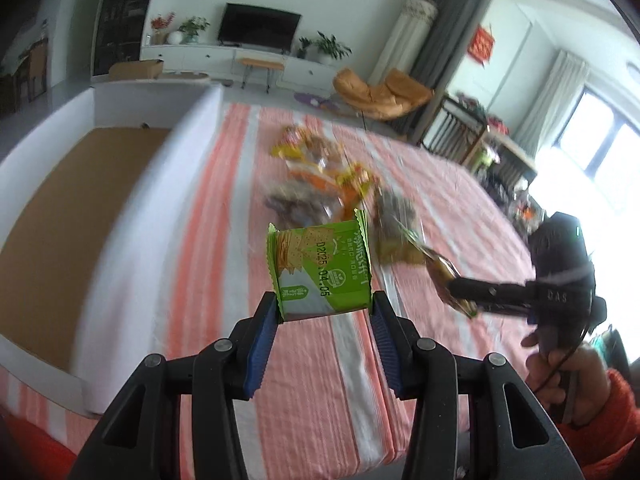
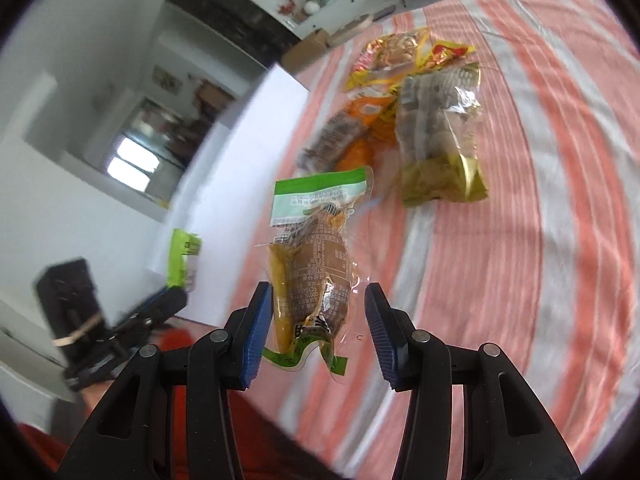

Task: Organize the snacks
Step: 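Carry both held packs over the cardboard box and release them inside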

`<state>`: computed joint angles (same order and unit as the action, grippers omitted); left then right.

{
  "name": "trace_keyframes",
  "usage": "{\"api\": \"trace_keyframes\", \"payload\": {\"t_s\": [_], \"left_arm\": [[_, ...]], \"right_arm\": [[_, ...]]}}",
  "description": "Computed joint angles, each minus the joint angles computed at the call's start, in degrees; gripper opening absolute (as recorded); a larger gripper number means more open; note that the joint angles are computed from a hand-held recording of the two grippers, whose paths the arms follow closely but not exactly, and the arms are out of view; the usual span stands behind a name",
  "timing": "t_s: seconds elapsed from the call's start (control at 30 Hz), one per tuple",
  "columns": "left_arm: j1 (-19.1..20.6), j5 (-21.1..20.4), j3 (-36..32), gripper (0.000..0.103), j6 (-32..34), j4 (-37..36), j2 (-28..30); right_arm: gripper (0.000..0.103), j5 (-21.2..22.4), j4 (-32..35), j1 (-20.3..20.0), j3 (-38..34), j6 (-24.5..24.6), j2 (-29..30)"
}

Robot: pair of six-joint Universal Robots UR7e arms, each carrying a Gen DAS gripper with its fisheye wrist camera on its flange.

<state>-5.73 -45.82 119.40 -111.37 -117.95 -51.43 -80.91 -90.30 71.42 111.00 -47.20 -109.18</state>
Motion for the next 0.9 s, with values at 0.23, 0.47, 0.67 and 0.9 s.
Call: {"api": "trace_keyframes", "payload": {"t_s": [0.23, 0.47, 0.67, 0.9], "left_arm": [[-4.75, -2.67, 0.57, 0.046, -18.44, 29.57, -12.44], [-6.61, -14.82, 3.39, 0.047, -28.68, 45.82, -20.74], [-4.68, -22.48, 3.78, 0.098, -31.10, 49.93, -19.48], [-7.17, -14.69, 0.49, 0.099, -32.14, 47.31, -13.59]], "right_arm": [[0.049, 7.95, 4.76, 6.79, -2.48, 4.80, 1.81], [0.049, 13.88, -1.44, 24.40, 1.94, 13.41, 7.09], [0.072, 7.78, -18.74, 38.01, 6.89, 20.90, 17.01], [0.098, -5.70, -37.52, 29.84, 14.39, 9.01, 6.48]]}}
